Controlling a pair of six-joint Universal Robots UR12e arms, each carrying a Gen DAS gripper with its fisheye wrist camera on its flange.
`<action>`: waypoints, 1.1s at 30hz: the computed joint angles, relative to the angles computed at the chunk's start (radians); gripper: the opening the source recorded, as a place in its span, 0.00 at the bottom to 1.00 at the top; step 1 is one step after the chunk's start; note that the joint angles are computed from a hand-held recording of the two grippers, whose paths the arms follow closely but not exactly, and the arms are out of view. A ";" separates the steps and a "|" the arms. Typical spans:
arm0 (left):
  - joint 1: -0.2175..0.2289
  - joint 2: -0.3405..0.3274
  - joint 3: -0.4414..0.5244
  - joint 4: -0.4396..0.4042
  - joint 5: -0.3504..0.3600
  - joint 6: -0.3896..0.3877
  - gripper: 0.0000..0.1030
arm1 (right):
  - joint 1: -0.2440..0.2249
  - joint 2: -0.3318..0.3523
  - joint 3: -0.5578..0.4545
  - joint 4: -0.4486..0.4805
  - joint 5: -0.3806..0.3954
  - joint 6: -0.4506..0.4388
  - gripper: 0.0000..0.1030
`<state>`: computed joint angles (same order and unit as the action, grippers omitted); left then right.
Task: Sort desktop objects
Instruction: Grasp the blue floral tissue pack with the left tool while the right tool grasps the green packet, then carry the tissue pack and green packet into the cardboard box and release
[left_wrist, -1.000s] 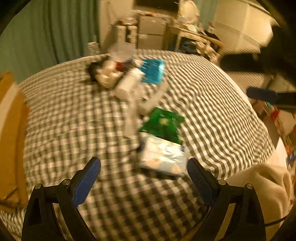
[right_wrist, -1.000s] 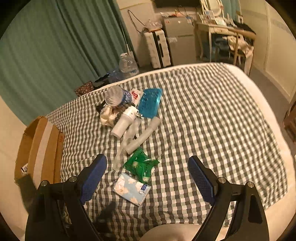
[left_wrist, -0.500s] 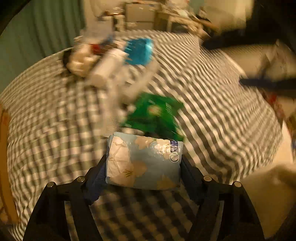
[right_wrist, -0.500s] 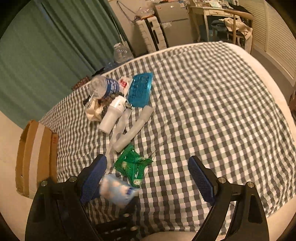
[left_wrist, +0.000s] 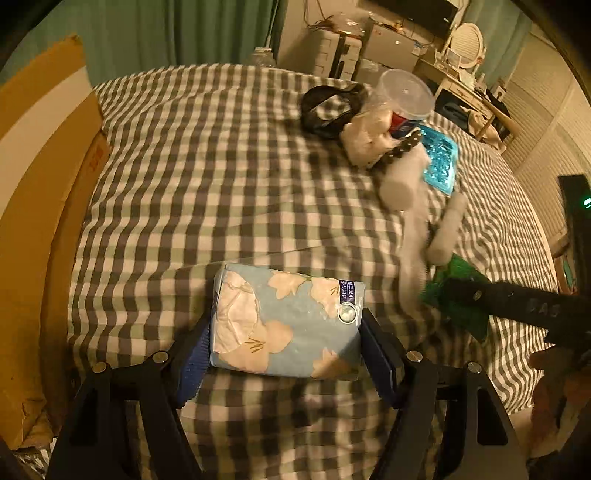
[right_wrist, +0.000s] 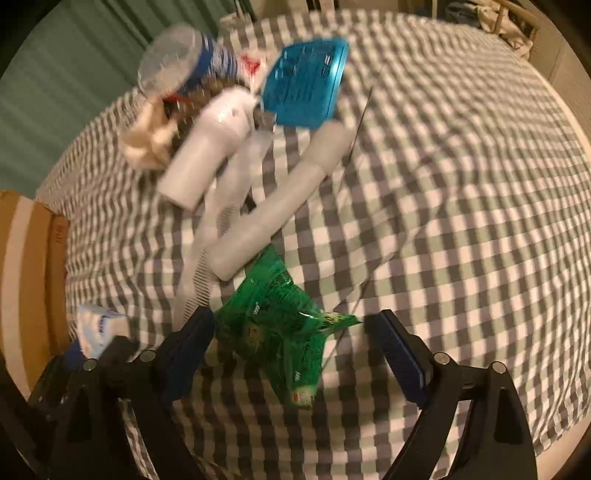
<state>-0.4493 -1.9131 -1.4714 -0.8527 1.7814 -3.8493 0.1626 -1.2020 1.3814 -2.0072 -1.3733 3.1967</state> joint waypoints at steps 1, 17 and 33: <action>0.002 0.001 -0.004 0.003 -0.004 -0.002 0.72 | 0.003 0.006 -0.007 0.018 -0.009 -0.007 0.85; -0.006 0.041 -0.031 0.037 0.032 -0.027 0.73 | -0.035 -0.096 0.106 -0.129 0.063 -0.015 0.34; -0.042 0.142 -0.056 0.096 0.178 -0.003 0.73 | 0.017 -0.227 0.164 -0.228 0.116 -0.064 0.33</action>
<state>-0.4911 -1.7714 -1.5277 -0.7570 1.9596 -3.8518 0.1792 -1.4295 1.5457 -2.2355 -1.2575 3.1327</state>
